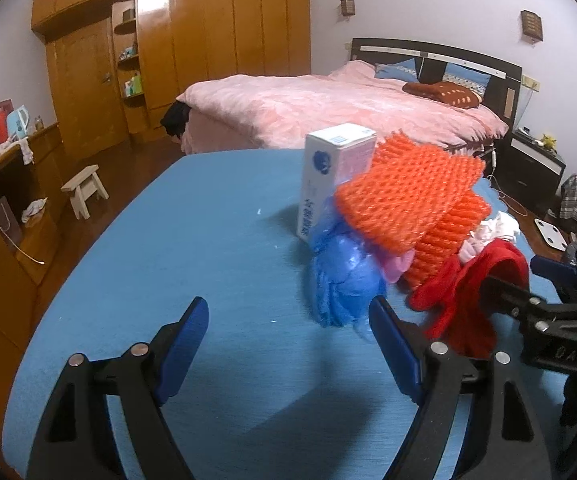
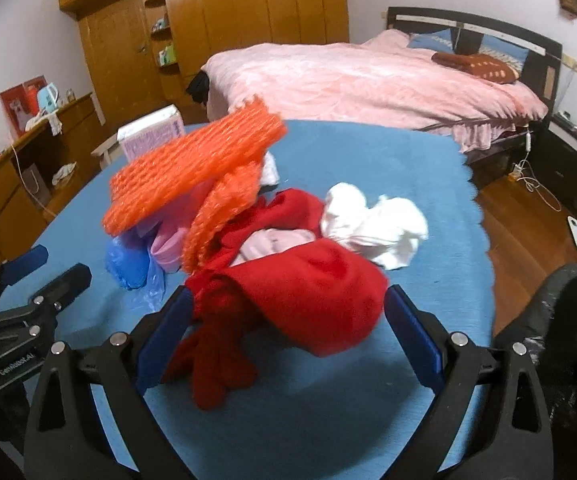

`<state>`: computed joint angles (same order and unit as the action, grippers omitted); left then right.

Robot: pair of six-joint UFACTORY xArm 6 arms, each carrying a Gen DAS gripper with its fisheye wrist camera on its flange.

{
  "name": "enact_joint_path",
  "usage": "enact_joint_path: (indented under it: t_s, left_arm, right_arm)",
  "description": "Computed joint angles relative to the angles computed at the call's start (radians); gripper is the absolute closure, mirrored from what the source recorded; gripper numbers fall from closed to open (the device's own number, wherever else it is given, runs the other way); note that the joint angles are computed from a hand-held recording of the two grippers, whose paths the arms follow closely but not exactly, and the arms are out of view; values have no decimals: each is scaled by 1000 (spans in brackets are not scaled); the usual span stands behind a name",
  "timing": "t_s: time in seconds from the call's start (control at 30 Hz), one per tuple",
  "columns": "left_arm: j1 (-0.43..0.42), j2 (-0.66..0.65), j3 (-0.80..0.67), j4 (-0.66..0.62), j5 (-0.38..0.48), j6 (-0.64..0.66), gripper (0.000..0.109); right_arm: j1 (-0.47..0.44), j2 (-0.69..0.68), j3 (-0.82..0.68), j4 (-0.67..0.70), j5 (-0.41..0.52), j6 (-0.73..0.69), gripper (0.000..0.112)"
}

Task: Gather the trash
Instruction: 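Grasp the blue plastic bag with the left gripper while the right gripper grasps the red glove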

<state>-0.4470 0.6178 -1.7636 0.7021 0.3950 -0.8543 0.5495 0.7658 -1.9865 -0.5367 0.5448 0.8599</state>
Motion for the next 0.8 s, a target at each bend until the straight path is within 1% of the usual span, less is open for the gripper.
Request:
enact_joint_path:
  t_s: [0.2, 0.27, 0.33, 0.37, 0.4, 0.47, 0.5, 0.53, 0.57, 0.7, 0.8]
  left_arm:
    - [11, -1, 13, -18, -8, 1, 28]
    - [12, 2, 11, -34, -9, 15, 28]
    - [11, 3, 12, -44, -6, 24, 28]
    - [11, 3, 12, -48, -6, 26, 28]
    - [12, 4, 13, -50, -6, 26, 28]
    - [13, 2, 17, -52, -8, 25, 28]
    - [16, 1, 22, -53, -12, 27, 28]
    - [15, 0, 22, -52, -12, 27, 28]
    - [15, 1, 21, -52, -11, 28, 28]
    - [13, -2, 26, -52, -15, 38, 28]
    - [10, -5, 31, -59, -22, 44, 28]
  right_arm:
    - [10, 56, -82, 79, 63, -73, 20]
    - [13, 76, -114, 112, 89, -106, 38]
    - [14, 91, -139, 129, 113, -124, 45]
    - [14, 92, -141, 141, 119, -134, 53]
    - [15, 91, -137, 158, 115, -148, 57]
    - [17, 73, -101, 176, 86, -163, 73]
    - [18, 64, -86, 176, 75, -163, 76]
    - [18, 58, -74, 187, 62, -171, 86]
    - [18, 47, -51, 203, 40, -182, 94]
    - [18, -11, 47, 174, -23, -121, 99]
    - [7, -73, 139, 96, -57, -13, 99]
